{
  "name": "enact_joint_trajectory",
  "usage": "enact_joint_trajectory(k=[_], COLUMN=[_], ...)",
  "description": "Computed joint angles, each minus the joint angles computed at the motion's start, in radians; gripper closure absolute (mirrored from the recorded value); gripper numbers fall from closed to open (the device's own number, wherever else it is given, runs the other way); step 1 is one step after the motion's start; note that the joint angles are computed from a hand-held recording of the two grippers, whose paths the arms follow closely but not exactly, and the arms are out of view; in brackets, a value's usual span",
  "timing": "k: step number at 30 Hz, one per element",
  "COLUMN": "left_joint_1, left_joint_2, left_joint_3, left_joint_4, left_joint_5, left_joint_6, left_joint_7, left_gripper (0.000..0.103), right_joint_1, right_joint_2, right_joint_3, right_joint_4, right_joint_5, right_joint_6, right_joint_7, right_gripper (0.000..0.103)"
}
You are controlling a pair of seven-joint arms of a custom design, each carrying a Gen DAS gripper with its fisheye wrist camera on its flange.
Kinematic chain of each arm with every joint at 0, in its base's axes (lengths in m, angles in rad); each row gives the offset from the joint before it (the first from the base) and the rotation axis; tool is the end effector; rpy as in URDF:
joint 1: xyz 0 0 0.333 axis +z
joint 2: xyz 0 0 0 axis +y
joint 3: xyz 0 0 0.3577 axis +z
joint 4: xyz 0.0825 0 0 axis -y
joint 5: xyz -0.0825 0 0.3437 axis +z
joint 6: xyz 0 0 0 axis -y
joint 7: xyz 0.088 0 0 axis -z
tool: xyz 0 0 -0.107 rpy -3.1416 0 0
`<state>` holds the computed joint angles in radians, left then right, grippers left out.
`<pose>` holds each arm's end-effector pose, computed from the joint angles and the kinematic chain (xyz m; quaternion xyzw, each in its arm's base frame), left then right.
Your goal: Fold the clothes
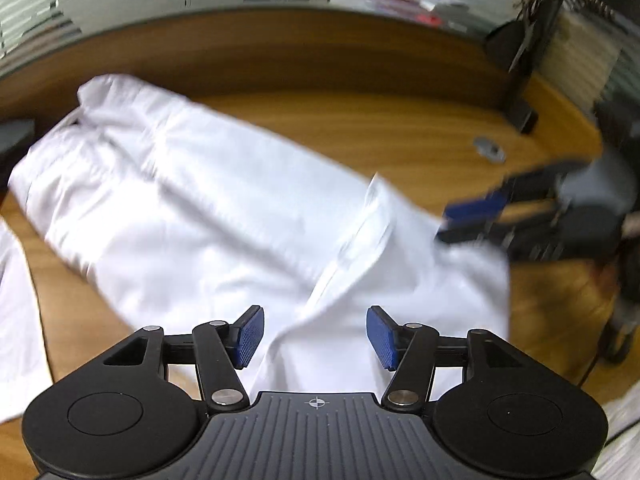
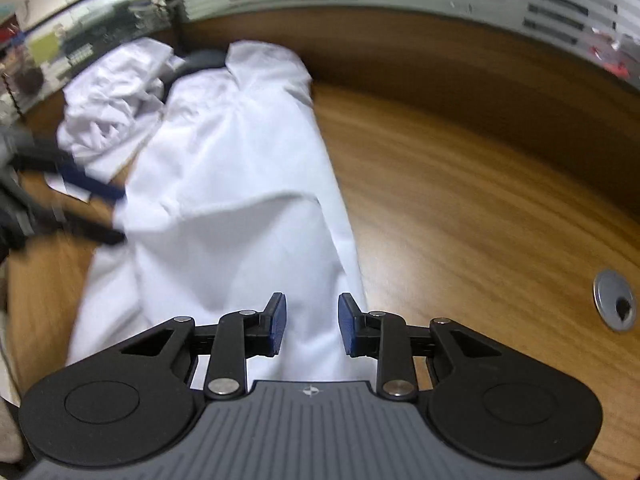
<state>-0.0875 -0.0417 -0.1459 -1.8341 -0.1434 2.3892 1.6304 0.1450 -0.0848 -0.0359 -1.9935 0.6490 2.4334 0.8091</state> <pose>0.5383 -0.1312 0.6595 -0.5966 0.7448 -0.2626 0.1431 0.5302 0.0590 0.6123 -0.7977 0.4832 -0.1029 0.3459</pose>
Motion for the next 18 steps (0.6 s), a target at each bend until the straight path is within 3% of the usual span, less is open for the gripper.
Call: enact_joint_trajectory(k=[7, 12, 14, 18], left_joint_1=[0.013, 0.021, 0.026, 0.03], left_joint_2=[-0.013, 0.002, -0.002, -0.019], left_joint_3=[0.022, 0.027, 0.027, 0.026], left_joint_4=[-0.057, -0.067, -0.081, -0.113], left_joint_5=[-0.09, -0.187, -0.215, -0.245], left_joint_6=[0.038, 0.028, 0.039, 0.099], left_joint_7=[0.104, 0.134, 0.122, 0.062], left_gripper=[0.046, 0.077, 0.078, 0.094], right_joint_1=[-0.017, -0.055, -0.064, -0.072], right_joint_2=[0.108, 0.216, 0.256, 0.323], right_joint_3=[0.005, 0.035, 0.049, 0.078], right_joint_4=[0.208, 0.411, 0.476, 0.561], right_joint_5=[-0.01, -0.071, -0.119, -0.181], right_joint_6=[-0.167, -0.363, -0.415, -0.462], right_joint_7=[-0.223, -0.44, -0.509, -0.639], right_gripper=[0.07, 0.069, 0.069, 0.068])
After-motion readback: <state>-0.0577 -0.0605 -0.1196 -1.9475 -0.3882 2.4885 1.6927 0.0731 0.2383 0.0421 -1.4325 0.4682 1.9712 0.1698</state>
